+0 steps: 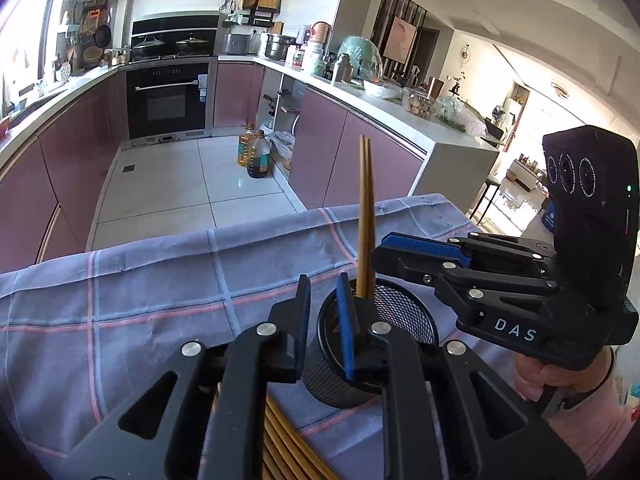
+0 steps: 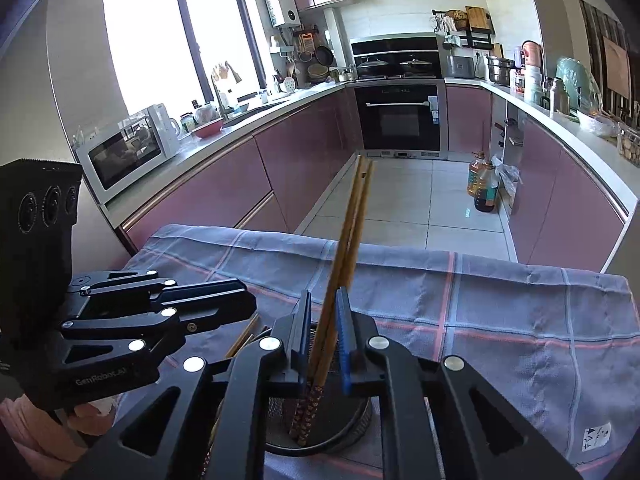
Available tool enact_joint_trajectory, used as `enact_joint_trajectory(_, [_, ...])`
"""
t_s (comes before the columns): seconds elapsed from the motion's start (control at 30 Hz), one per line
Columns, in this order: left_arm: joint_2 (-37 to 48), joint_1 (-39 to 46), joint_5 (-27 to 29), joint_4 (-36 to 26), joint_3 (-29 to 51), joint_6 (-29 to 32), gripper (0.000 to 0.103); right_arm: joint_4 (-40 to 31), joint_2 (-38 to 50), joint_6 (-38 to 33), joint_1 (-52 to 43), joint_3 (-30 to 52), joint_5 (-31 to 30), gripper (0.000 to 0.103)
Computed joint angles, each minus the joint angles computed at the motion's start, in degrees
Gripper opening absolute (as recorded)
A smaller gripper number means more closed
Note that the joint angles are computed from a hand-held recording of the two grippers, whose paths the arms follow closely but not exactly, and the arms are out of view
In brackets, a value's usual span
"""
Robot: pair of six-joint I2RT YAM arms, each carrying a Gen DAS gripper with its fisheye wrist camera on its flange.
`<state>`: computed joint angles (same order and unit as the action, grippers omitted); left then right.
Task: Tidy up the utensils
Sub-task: 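Lower the chopstick into the mesh cup with the right tool while the left tool inserts its own, then return the right tool to the pile and grasp a chopstick while the left tool grasps another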
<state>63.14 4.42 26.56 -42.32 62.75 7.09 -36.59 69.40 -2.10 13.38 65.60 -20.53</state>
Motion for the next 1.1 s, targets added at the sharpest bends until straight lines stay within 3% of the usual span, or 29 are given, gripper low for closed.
enact_joint_trajectory(0.13, [-5.85,5.72,2.68,-0.51,-2.66,2.1,0.032,0.83,-4.98,0.1,0.34,-2.54,-0.52,0.027])
enact_joint_trajectory(0.2, [-8.51,10.05,4.86,-1.27,-3.99,4.35,0.039,1.19,-9.25,0.15,0.63,-4.52,-1.67,0.041])
enact_joint_trajectory(0.3, [-11.19,18.52,9.65,-4.55,-5.63,10.47,0.047,0.55,-15.56,-0.5,2.6,-7.14,-2.92,0.046])
enact_joint_trajectory(0.43, [-11.92,27.67,12.73,-9.41,-7.85,19.29,0.049,-0.91,-21.56,-0.04,8.09,-10.83,-2.4,0.055])
enact_joint_trajectory(0.53, [-10.78,32.14,13.0,-11.9,-10.38,25.1,0.049,-1.49,-22.32,1.58,14.95,-14.18,2.34,0.055])
enact_joint_trajectory(0.67, [-9.31,33.65,10.06,-10.81,-15.5,29.0,0.045,-0.47,-18.46,5.55,19.73,-17.93,6.88,0.054])
enact_joint_trajectory(0.87, [-9.39,32.02,6.73,-8.24,-20.99,29.17,0.042,2.32,-13.47,9.28,20.27,-22.05,7.9,0.042])
enact_joint_trajectory(1.1, [-9.22,29.86,4.92,-6.9,-22.31,27.82,0.04,3.57,-11.39,11.45,22.31,-22.4,12.06,0.035])
